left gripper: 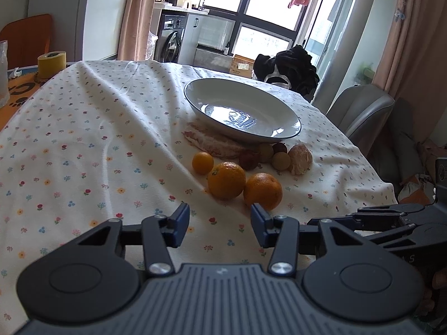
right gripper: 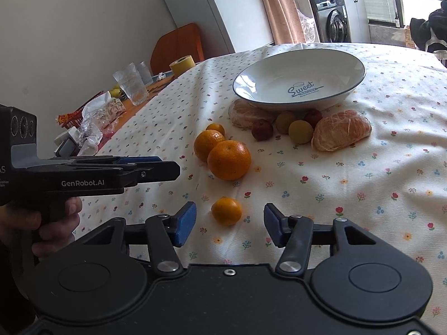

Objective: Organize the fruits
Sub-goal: 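Grasp the small tangerine with the right tool while the left tool approaches the large orange, then grasp the large orange with the left tool while the right tool holds the tangerine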

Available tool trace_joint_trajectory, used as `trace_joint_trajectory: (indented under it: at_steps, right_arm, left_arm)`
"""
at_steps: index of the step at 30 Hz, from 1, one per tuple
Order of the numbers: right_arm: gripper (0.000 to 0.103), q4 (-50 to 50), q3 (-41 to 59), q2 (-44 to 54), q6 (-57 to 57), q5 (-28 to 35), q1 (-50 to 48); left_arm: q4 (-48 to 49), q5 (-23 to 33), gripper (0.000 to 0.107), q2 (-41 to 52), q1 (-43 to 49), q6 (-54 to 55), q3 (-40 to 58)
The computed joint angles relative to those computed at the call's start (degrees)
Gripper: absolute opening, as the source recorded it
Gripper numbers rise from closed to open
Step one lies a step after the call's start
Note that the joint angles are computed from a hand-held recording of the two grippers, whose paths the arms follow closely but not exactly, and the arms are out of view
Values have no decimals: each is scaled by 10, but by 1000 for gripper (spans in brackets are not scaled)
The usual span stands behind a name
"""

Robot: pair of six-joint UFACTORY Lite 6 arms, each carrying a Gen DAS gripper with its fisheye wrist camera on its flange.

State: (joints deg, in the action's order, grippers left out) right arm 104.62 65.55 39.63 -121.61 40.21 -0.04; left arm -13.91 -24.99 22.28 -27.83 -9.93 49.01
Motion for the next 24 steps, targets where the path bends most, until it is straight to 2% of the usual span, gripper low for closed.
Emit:
trace_joint_trajectory:
  at_steps: [2, 5, 6, 9, 24]
  right_arm:
    - [47, -11, 16, 13, 15, -1, 5]
    - [36, -17, 34, 30, 22, 0, 10]
    - [24, -16, 37, 33, 21, -3, 11]
    - [23, -39, 60, 47, 52, 6, 5]
    - [23, -35, 92, 64, 58, 19, -29]
  left_arm:
    - [5, 3, 47, 5, 2, -3, 6]
    - [11, 11, 47, 17, 7, -7, 21]
    - [14, 13, 47, 20, 9, -9, 26]
    - [17, 18, 47, 30, 12, -10, 42]
    - [6, 54, 47, 99, 22, 16, 144]
